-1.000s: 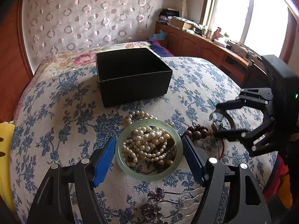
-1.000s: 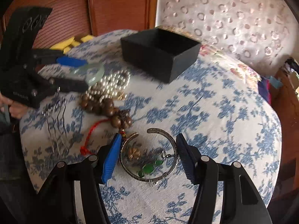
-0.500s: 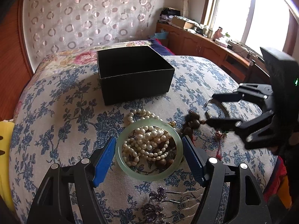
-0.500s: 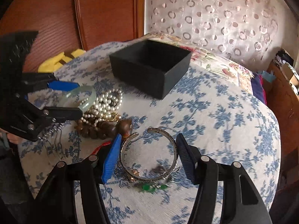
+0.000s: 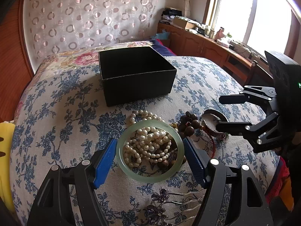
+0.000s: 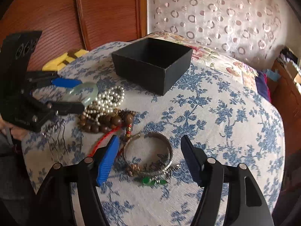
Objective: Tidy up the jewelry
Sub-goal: 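Hold the silver bangle with the right tool while the left tool reaches the jade bangle, then lift the jade bangle with the left tool and lower it into the black box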
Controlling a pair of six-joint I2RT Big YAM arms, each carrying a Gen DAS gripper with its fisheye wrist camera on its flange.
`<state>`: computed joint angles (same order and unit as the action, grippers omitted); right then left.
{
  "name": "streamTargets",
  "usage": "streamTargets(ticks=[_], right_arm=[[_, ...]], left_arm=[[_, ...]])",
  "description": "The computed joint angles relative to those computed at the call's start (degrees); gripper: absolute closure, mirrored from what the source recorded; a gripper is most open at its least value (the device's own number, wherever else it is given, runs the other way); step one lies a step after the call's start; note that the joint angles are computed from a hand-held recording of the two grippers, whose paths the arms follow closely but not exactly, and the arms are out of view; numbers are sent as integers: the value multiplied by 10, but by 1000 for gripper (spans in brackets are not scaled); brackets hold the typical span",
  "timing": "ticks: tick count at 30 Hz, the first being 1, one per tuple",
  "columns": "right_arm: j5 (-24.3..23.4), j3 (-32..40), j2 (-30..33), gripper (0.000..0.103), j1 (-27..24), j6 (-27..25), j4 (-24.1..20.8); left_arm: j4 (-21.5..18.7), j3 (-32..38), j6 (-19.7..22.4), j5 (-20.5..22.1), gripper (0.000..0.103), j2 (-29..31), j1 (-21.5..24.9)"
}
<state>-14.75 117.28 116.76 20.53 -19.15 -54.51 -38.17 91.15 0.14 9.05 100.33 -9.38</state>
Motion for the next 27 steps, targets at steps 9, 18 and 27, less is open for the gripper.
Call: streamTargets(ticks=[9, 18, 27], right_arm=[[8, 19, 21, 36, 2, -25, -29], [-4, 12, 5, 40, -1, 2, 17], [-18, 61, 18, 40, -3, 15, 32]], left_arm=[[-1, 1, 1, 0, 34, 0, 0], [-5, 26, 5, -11, 34, 8, 3], [-12, 81, 10, -10, 34, 32, 10]])
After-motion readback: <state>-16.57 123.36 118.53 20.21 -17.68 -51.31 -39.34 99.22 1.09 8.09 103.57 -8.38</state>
